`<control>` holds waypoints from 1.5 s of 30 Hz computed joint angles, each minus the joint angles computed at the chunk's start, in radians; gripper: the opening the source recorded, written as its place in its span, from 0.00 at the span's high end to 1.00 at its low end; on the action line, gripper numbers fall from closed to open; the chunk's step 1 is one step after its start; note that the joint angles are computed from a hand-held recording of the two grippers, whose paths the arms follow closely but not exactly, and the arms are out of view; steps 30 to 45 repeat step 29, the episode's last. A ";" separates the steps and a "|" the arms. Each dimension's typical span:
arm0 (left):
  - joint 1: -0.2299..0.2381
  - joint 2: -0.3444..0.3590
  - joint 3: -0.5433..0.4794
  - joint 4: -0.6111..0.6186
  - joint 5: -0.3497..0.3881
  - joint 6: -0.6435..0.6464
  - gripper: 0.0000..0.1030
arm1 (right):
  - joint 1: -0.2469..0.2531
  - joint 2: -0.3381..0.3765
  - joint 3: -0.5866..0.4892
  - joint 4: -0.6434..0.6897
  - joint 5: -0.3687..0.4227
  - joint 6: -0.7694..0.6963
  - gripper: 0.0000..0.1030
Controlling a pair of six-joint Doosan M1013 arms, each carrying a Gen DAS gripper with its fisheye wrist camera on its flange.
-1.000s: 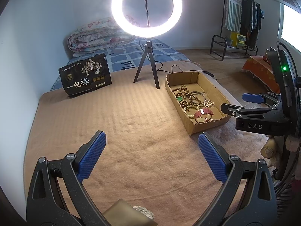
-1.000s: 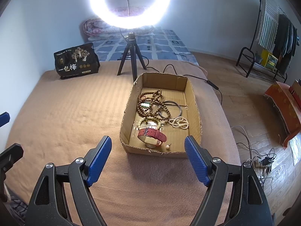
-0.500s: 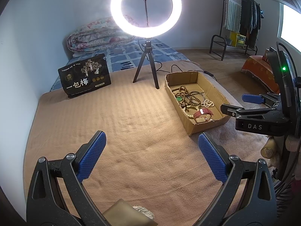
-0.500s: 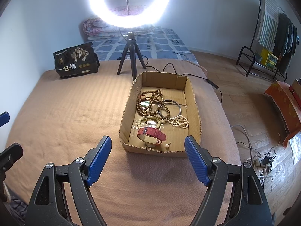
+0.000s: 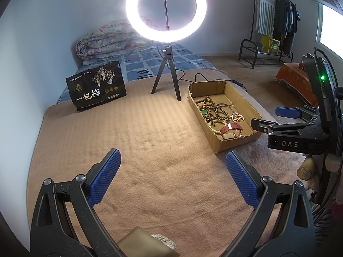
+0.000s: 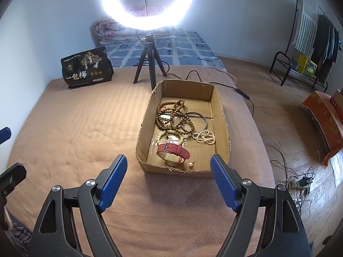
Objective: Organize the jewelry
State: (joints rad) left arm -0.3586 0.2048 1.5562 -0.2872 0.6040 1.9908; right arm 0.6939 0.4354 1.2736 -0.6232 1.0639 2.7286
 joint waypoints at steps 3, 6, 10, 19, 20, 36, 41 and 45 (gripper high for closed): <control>0.000 0.000 0.000 0.002 0.001 -0.002 0.03 | -0.001 0.000 0.000 0.002 -0.001 -0.001 0.23; 0.000 0.000 0.000 0.002 0.001 -0.003 0.03 | -0.001 0.001 -0.002 0.004 0.001 -0.001 0.23; 0.001 0.000 0.000 0.000 0.001 0.000 0.03 | 0.000 0.002 -0.002 0.009 0.004 -0.003 0.23; -0.001 0.000 0.001 0.002 0.000 -0.003 0.03 | -0.001 0.009 -0.013 0.015 0.018 -0.011 0.23; -0.003 0.000 0.001 0.006 0.000 -0.007 0.03 | -0.002 0.011 -0.016 0.017 0.022 -0.014 0.23; -0.011 -0.016 0.035 0.038 -0.060 -0.020 0.03 | -0.003 0.018 -0.029 0.024 0.043 -0.027 0.23; -0.011 -0.016 0.035 0.038 -0.060 -0.020 0.03 | -0.003 0.018 -0.029 0.024 0.043 -0.027 0.23; -0.011 -0.016 0.035 0.038 -0.060 -0.020 0.03 | -0.003 0.018 -0.029 0.024 0.043 -0.027 0.23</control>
